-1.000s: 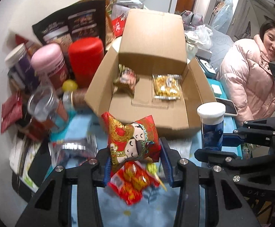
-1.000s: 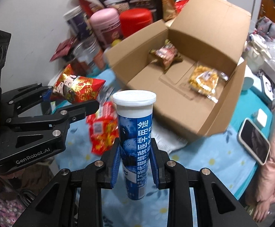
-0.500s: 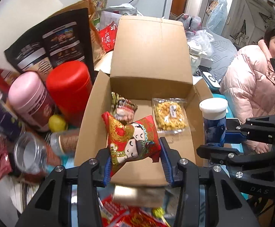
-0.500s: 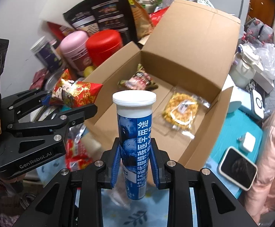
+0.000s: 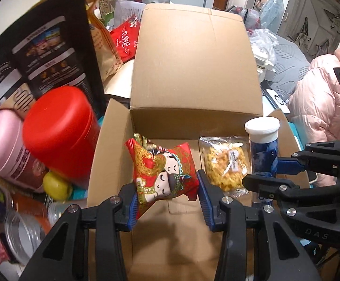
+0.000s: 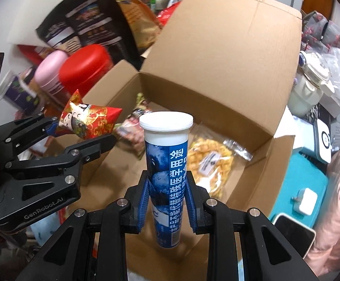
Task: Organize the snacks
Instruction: 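Lower the candy packet with the left tool while the right tool lowers the tube into the box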
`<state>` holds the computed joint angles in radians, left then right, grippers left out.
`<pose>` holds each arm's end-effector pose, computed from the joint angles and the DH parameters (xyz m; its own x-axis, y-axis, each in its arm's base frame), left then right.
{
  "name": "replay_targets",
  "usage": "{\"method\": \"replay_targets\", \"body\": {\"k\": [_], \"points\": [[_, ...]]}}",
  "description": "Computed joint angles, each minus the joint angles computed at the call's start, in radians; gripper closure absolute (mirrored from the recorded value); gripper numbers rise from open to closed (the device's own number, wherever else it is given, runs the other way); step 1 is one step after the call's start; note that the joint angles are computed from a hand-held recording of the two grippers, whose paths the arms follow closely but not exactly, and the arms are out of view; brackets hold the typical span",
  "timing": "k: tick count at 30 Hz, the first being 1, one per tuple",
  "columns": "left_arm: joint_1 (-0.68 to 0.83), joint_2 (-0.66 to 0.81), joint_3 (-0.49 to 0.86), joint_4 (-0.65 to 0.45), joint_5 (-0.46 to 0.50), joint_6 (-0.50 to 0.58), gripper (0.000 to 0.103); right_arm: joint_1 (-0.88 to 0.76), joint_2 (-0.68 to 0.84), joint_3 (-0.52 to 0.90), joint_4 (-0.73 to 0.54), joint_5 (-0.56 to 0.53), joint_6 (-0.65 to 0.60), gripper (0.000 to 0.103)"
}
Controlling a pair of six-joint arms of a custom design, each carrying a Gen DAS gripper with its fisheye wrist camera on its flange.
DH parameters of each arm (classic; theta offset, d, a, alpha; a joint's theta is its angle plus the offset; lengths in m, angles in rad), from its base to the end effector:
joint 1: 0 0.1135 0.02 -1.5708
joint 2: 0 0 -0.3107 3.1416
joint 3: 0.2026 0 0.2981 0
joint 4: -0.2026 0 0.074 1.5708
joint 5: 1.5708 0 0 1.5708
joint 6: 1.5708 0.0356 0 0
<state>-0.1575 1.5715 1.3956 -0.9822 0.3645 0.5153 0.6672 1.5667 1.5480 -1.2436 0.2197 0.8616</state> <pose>0.3548 -0.0692 0.3339 -0.6454 0.5687 -0.5099 0.6962 0.7126 -0.0865 0.2757 0.2073 0.3751 -0.9063 0.2290 -0.3553 0.2086 0.9734 0.0952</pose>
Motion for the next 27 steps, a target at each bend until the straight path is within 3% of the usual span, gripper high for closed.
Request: {"method": "replay_targets", "body": {"k": [13, 27], "points": [[-0.076, 0.132, 0.061, 0.06, -0.101, -0.093, 0.06, -0.139, 0.051, -0.058, 0.062, -0.085, -0.07, 0.075], [-0.098, 0.14, 0.047, 0.05, -0.213, -0.137, 0.057, -0.147, 0.118, -0.041, 0.032, -0.068, -0.074, 0.073]]}}
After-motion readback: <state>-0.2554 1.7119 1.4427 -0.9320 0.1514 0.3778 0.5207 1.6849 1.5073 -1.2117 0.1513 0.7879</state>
